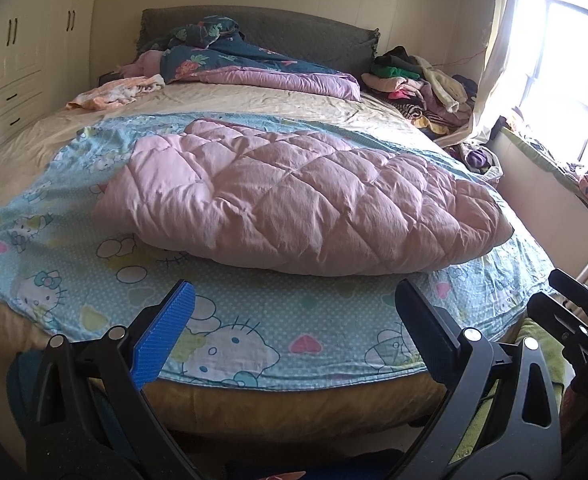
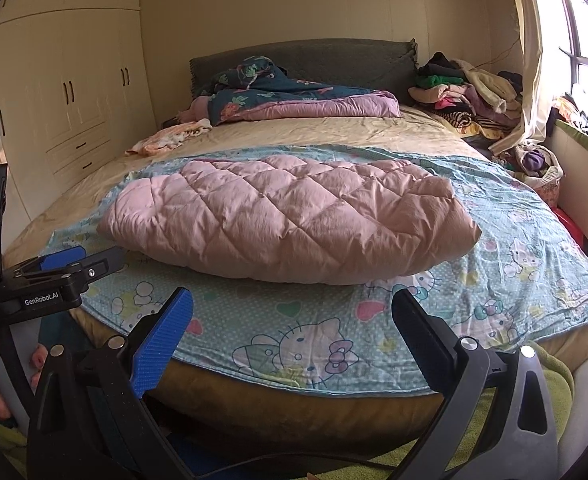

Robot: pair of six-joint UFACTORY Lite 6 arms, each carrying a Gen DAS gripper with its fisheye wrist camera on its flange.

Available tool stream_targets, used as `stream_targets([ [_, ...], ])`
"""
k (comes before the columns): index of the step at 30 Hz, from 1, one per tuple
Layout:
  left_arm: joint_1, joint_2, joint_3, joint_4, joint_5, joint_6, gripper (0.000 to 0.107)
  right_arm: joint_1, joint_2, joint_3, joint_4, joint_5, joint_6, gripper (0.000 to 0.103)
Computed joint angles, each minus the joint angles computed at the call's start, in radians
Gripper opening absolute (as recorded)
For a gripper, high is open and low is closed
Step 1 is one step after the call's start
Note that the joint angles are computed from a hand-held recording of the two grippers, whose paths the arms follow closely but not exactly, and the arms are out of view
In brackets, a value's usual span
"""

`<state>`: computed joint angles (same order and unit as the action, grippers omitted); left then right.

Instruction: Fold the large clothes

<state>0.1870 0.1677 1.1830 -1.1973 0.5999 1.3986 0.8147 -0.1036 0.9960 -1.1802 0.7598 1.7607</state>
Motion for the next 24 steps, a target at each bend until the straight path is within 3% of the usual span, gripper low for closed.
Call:
stream_targets([
  [24, 0.015, 0.001, 0.006, 0.002, -0.007, 0.002, 0.094, 0.006, -0.008, -0.002, 0.002, 0.006, -0.008, 0.099],
])
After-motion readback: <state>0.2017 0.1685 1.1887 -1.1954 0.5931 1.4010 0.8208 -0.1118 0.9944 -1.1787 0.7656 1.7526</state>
